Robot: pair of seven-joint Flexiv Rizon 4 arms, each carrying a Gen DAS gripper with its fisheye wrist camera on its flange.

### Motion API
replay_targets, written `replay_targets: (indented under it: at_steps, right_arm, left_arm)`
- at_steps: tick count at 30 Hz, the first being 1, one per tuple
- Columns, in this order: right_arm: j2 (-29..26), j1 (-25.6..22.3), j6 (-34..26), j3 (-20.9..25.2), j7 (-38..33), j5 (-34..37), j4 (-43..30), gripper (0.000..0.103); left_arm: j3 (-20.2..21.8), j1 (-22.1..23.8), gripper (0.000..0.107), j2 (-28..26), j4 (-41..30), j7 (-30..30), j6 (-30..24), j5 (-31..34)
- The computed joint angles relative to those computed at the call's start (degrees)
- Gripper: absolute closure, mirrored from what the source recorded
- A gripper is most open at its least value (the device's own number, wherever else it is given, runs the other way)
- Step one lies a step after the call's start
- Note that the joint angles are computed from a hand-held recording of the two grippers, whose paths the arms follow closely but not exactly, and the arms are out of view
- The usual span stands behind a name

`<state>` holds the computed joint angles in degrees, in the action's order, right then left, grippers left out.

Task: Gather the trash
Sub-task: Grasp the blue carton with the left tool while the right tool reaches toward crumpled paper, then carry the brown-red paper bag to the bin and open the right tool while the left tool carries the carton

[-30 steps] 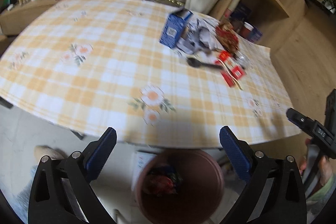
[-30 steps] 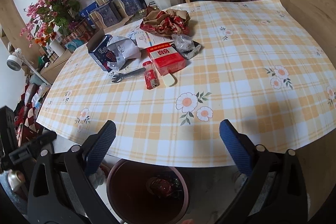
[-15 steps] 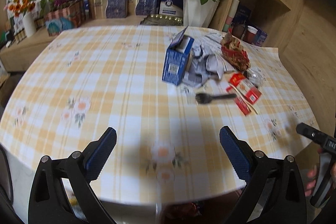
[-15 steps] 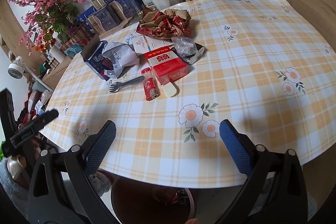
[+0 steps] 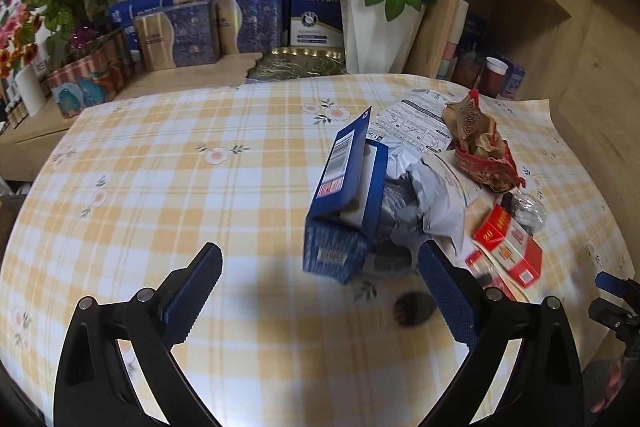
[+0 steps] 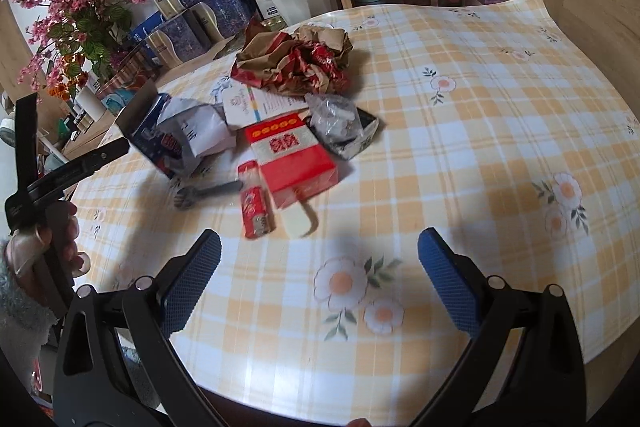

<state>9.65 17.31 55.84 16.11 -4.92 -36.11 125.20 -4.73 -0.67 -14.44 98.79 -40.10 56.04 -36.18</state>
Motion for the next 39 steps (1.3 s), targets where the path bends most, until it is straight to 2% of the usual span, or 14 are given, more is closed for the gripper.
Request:
replay_targets:
  at_steps: [7,8,9,10,11,14,21,24,28,33,35,36,37,39]
  right_arm:
    - [-2.9,-0.9,1.0,-1.8,-1.7,-2.2,-2.6,0.006]
    - [-3.3,-0.9,1.0,-2.0,-2.2,-2.6,-3.2,0.006]
    - [-4.2,-0.9,0.6,-2.4,-3.5,-3.4,-4.3,0.006]
    - [-4.9,-0.8,-0.1,-2.6,-4.7,-4.0,-5.3,0.006]
    - [-5.8,-0.6,-1.0,-2.9,-6.4,-4.5,-6.5,0.006]
    - [-9.2,0.6,-5.0,-3.9,-13.7,-6.0,-11.0,0.006]
    - [-19.0,3.5,-13.2,-7.5,-28.8,-12.5,-21.2,0.006]
    - [-21.6,4.4,-14.3,-9.0,-30.9,-12.9,-24.0,0.006]
    - [-23.9,4.8,-12.0,-10.6,-29.1,-11.4,-27.0,0.006]
    - [-28.2,6.8,-19.2,-11.8,-35.1,-10.4,-32.7,0.006]
    - [-28.4,6.3,-17.7,-11.8,-36.6,-8.7,-33.0,0.011]
    - [-28.2,5.9,-16.1,-11.7,-37.4,-8.0,-32.8,0.032]
    - [-27.9,5.6,-15.3,-11.6,-38.5,-6.8,-32.8,0.039]
    - [-26.5,5.4,-12.4,-12.0,-36.9,-7.3,-31.4,0.042]
  left_arm:
    - [-0.8,-0.2,0.012,-3.8,-3.6,-1.6,-1.3,1.6]
    - [-1.0,-0.1,0.022,-4.0,-3.8,-1.3,-1.5,1.7]
    - [-1.3,0.2,0.039,-4.3,-4.3,-0.7,-2.7,1.8]
    - [-0.9,0.0,0.050,-4.8,-5.4,-1.2,-4.6,3.6]
    - [-0.5,-0.2,0.069,-5.0,-6.0,-1.8,-5.3,4.9]
    - [-0.4,-0.1,0.069,-4.8,-5.6,-1.3,-4.3,5.8]
    - [-0.2,1.9,0.070,-1.7,-2.7,-0.4,-4.5,0.4]
    - [0.4,2.8,0.070,0.6,-0.7,-1.3,-5.2,-3.3]
    - [1.6,3.4,0.070,3.5,2.1,-1.1,-6.6,-8.2]
    - [3.7,3.7,0.070,7.1,5.2,-2.0,-8.0,-12.4]
    - [4.4,3.7,0.070,8.5,6.3,-1.1,-7.9,-13.7]
    - [4.9,3.7,0.070,9.4,7.0,-0.5,-8.0,-14.6]
    - [5.3,3.7,0.070,10.0,7.5,-0.1,-8.1,-15.0]
    - [6.1,3.7,0.070,11.3,8.4,1.0,-8.2,-15.3]
